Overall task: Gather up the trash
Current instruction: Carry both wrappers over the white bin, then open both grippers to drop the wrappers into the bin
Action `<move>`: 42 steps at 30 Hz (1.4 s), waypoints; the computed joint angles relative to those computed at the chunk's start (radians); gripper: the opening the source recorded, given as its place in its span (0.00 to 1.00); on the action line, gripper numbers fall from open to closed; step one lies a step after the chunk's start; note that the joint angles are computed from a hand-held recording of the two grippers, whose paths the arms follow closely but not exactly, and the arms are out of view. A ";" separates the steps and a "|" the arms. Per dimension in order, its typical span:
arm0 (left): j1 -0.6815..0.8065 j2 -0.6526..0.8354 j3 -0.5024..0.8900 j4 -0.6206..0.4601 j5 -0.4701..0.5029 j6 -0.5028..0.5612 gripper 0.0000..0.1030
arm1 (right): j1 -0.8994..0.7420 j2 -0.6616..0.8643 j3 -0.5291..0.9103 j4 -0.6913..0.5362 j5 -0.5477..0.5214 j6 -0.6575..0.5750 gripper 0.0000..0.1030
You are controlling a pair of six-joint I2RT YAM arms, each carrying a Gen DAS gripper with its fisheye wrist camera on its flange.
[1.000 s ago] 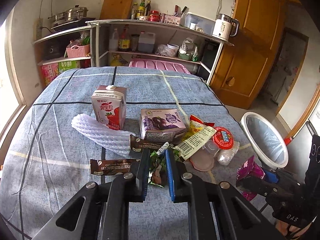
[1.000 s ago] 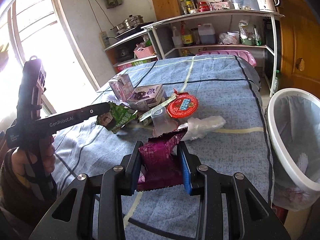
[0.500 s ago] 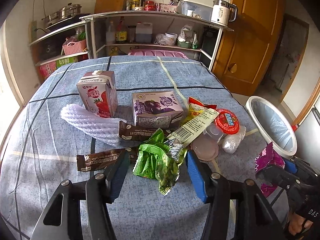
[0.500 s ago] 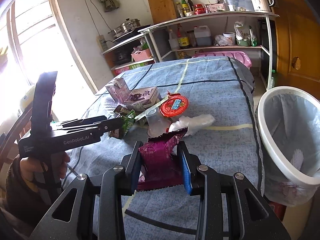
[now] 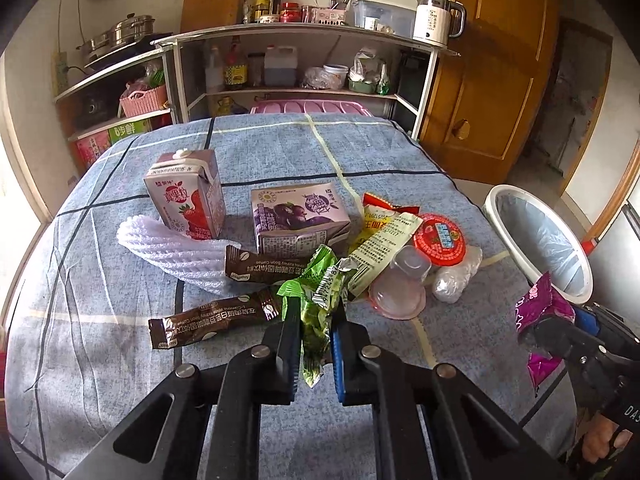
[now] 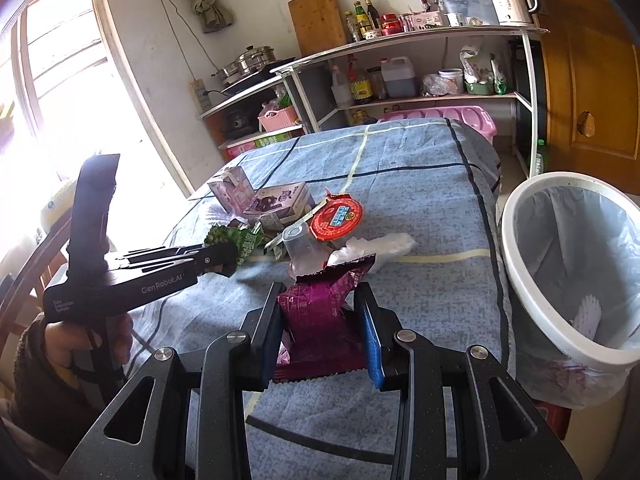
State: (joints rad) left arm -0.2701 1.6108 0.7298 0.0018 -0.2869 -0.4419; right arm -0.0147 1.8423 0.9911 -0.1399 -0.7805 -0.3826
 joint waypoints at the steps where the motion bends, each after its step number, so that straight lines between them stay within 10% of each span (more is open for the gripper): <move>1: -0.005 -0.013 0.004 -0.009 -0.003 0.001 0.13 | -0.005 -0.004 -0.003 0.001 -0.005 0.001 0.35; 12: -0.113 -0.092 0.073 -0.049 -0.002 0.015 0.13 | -0.090 -0.022 0.034 -0.028 -0.059 -0.010 0.35; 26: -0.203 0.268 0.473 -0.004 0.200 0.083 0.13 | -0.260 0.083 0.235 -0.036 0.012 0.063 0.35; 42: -0.239 0.663 0.960 -0.199 0.341 0.083 0.13 | -0.312 0.322 0.518 -0.131 0.173 0.071 0.35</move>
State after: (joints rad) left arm -0.5090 2.2736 1.6902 -0.1971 0.0542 -0.3591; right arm -0.3270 2.1646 1.5086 -0.2711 -0.6073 -0.3113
